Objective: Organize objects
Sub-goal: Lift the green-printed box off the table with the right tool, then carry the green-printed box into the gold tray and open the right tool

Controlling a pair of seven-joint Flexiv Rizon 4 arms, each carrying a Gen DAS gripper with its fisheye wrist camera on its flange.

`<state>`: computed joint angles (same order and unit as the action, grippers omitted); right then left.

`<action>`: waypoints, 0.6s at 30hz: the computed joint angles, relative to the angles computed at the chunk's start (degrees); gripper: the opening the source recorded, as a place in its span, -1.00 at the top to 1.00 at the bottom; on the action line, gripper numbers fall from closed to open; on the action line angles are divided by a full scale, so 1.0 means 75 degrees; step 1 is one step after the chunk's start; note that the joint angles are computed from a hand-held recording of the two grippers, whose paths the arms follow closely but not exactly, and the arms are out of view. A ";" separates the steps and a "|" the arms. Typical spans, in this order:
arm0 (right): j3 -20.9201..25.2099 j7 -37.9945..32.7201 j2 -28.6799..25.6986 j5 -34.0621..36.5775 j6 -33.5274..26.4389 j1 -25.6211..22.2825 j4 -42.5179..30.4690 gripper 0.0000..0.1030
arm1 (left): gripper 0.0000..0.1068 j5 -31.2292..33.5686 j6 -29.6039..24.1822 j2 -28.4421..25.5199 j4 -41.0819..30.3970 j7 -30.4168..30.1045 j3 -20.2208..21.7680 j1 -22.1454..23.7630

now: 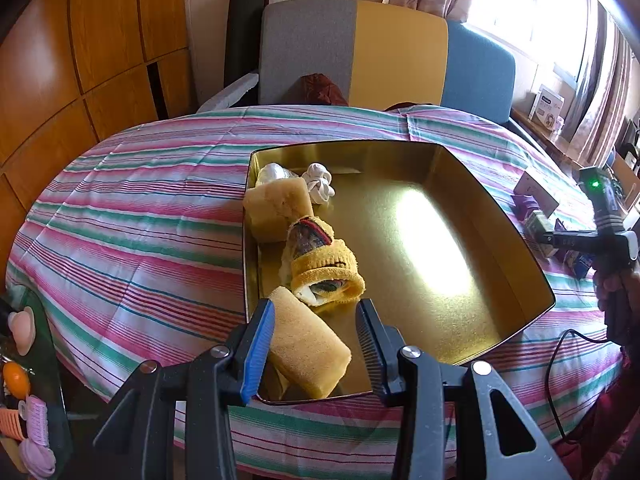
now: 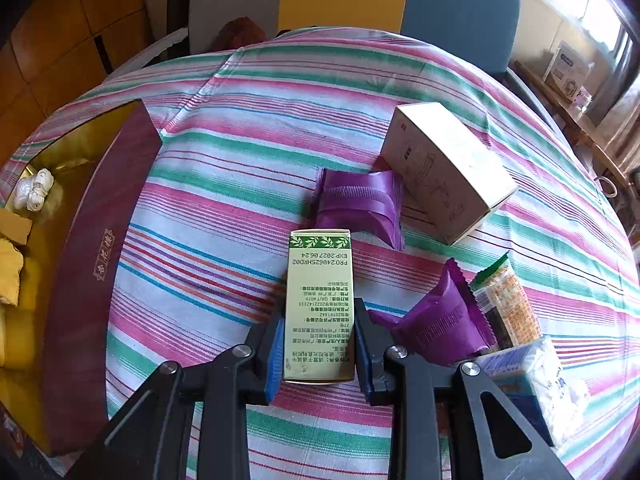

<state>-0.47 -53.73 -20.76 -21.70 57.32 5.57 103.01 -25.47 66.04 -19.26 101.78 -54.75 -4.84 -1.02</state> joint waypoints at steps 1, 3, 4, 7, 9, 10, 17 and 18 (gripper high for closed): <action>-0.0043 0.0146 0.0087 -0.0076 0.0036 0.0045 0.0054 0.42 | 0.21 -0.0086 -0.0016 0.0001 0.0004 0.0060 -0.0039 0.0048; -0.0068 0.0391 0.0296 -0.0194 0.0221 0.0088 0.0180 0.42 | 0.21 -0.0208 -0.0018 -0.0005 0.0000 0.0158 -0.0077 0.0109; -0.0055 0.0494 0.0409 -0.0239 0.0325 0.0107 0.0227 0.42 | 0.21 -0.0259 -0.0003 -0.0004 0.0008 0.0213 -0.0091 0.0134; 0.0035 0.0665 0.0659 -0.0430 0.0312 0.0228 0.0171 0.42 | 0.21 -0.0399 -0.0102 -0.0012 -0.0022 0.0397 -0.0108 0.0232; 0.0235 0.0511 0.0722 -0.0287 0.0404 0.0285 -0.0013 0.42 | 0.21 -0.0450 -0.0131 -0.0011 -0.0033 0.0468 -0.0079 0.0272; 0.0336 0.0401 0.0718 -0.0192 0.0443 0.0335 -0.0134 0.42 | 0.21 -0.0425 -0.0120 -0.0014 -0.0049 0.0448 -0.0020 0.0289; 0.1125 -0.1051 -0.0387 0.1291 -0.0334 0.0908 -0.2035 0.42 | 0.21 -0.0433 -0.0101 -0.0097 -0.0192 0.0143 0.0183 0.0528; 0.1071 -0.1015 -0.0608 0.1268 -0.0498 0.1088 -0.2299 0.42 | 0.21 -0.0450 -0.0108 -0.0113 -0.0208 0.0114 0.0188 0.0568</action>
